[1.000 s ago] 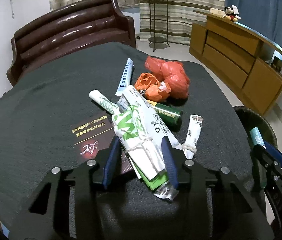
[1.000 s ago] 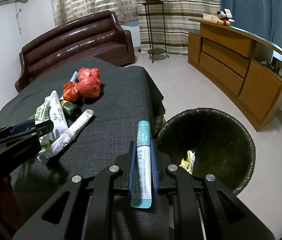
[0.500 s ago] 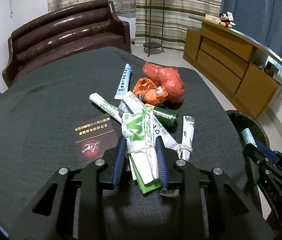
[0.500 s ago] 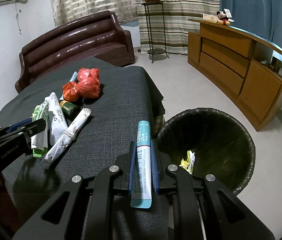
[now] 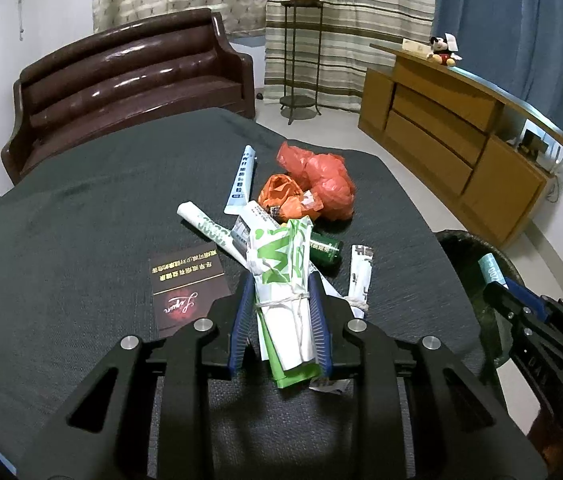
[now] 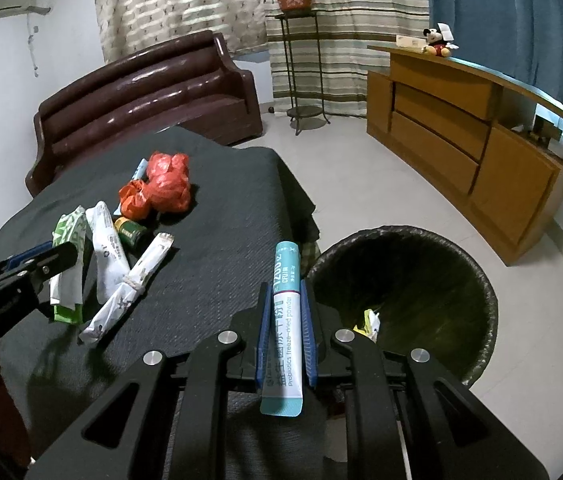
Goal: Collect trash
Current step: 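Carry the packet and the tube over the black trash bin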
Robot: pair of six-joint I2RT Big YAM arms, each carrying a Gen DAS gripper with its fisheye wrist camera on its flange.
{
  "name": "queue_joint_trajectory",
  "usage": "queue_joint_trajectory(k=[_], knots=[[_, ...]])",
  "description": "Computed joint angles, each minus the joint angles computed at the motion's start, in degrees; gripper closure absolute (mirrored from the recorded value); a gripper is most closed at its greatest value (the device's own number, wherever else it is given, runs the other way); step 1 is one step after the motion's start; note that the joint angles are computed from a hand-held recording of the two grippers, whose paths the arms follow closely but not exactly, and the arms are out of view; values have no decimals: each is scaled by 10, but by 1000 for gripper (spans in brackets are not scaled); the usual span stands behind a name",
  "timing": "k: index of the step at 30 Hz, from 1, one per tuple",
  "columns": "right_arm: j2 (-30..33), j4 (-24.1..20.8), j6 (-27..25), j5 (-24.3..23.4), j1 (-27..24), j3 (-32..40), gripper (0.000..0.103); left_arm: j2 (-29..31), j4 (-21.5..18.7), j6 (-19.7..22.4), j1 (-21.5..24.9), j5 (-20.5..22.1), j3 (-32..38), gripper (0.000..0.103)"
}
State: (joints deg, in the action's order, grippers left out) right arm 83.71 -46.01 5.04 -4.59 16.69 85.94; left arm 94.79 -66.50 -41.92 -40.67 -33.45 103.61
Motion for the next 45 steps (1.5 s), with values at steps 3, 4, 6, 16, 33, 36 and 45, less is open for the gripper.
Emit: queue_joint_trajectory(k=[3,4,6,16,33,36,45], knots=[[-1,3,2,4,-3,1,88,-1,4,3,-1,-2,2,76],[-1,4,3,5,-3,1,88,0,5,4,-2,-2,4,76],[-3,6,4,8,-5,1,88,-1,9,8,-4,-4,4,76],[-2,13,13,28,-30,8,88,28,37,50,-16,11,45,76],[23,23,28,60,-80,27,88,154,55,139,-29,66,200,76],[28,22,31,62,-87,29,88,174,50,146,-30,71,223,76],[39,19,35,63,-94,31,88,236,22,162,-33,85,303,76]])
